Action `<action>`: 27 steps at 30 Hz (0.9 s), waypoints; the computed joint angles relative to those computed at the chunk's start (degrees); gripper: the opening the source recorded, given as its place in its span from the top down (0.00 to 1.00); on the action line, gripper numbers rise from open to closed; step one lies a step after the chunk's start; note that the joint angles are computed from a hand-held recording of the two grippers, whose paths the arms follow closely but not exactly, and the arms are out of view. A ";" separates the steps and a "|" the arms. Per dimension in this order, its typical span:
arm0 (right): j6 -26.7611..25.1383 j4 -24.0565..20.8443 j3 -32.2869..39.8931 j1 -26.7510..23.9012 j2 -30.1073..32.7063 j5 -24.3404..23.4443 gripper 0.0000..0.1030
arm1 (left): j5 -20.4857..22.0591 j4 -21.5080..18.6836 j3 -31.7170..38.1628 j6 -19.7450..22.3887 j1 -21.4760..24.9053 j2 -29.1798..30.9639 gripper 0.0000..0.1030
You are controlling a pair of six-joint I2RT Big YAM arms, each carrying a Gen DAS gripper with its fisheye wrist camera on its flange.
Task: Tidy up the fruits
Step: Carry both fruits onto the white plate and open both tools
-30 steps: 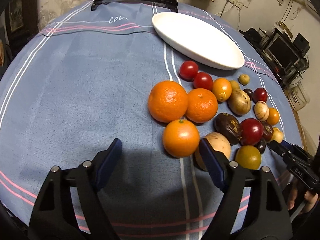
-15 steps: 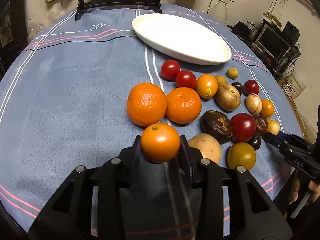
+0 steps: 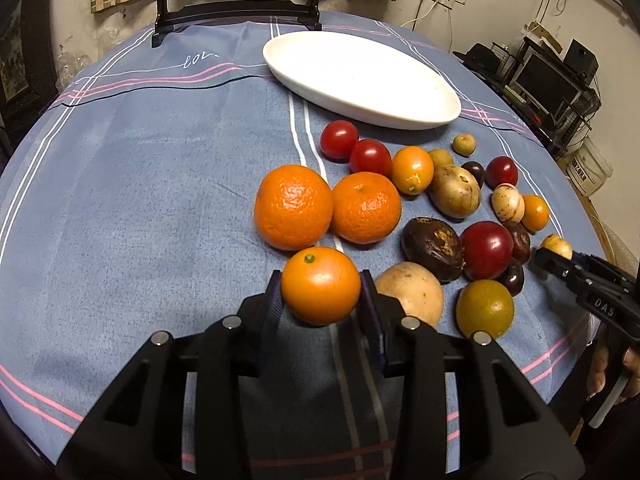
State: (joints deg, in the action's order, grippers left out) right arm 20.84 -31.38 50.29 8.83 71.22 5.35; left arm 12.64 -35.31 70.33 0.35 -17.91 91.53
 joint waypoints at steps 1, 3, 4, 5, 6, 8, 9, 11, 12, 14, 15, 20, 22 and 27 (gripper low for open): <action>-0.02 0.06 -0.15 -0.10 -0.46 -0.02 0.64 | 0.08 -0.21 -0.07 0.01 0.06 -0.23 0.63; -0.15 0.44 -0.55 -0.19 -1.62 0.20 0.64 | 1.11 -0.42 -0.31 0.01 0.45 -1.13 0.63; -0.35 0.67 -0.62 -0.28 -2.23 0.24 0.64 | 1.61 -0.24 -0.48 0.17 0.65 -1.71 0.63; -0.69 1.05 -0.61 -0.34 -2.88 0.25 0.64 | 1.84 0.31 -0.68 0.50 0.83 -2.59 0.63; -1.27 1.41 -0.49 -0.38 -3.47 0.27 0.64 | 1.69 0.66 -0.79 0.68 0.82 -3.12 0.63; -2.46 1.91 0.32 -0.57 -4.06 0.03 0.64 | 1.26 1.07 -0.27 1.38 0.74 -3.91 0.63; -3.16 2.11 1.16 -0.81 -4.07 -0.40 0.64 | 1.01 0.98 0.35 1.73 0.58 -3.95 0.63; -4.76 2.00 3.20 -1.07 -3.45 -0.73 0.64 | 0.00 0.76 2.36 2.91 -0.03 -3.61 0.63; -6.13 2.14 4.76 -1.15 -2.82 -0.61 0.64 | -0.53 0.75 3.54 3.59 -0.44 -3.29 0.63; -9.19 2.47 8.10 -0.92 -1.09 0.51 0.64 | -2.12 1.95 6.43 5.97 -1.56 -2.20 0.63; -10.65 2.71 9.75 -1.01 0.01 0.67 0.64 | -2.97 2.93 7.45 7.07 -1.99 -1.69 0.63; -16.67 -0.45 24.78 -3.23 12.66 -3.32 0.64 | -5.20 1.03 22.76 10.91 -3.74 8.29 0.63; -18.00 -2.76 31.27 -3.73 18.81 -3.40 0.64 | -5.42 -3.52 32.81 9.25 -3.78 15.16 0.63; -17.02 -12.27 50.64 -6.01 35.94 -7.66 0.64 | -6.95 -19.40 60.78 6.98 -3.84 33.84 0.63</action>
State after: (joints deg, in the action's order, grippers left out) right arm 3.82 -43.65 100.94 2.82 107.16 -2.31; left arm 5.68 -54.70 131.11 7.33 -21.75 125.36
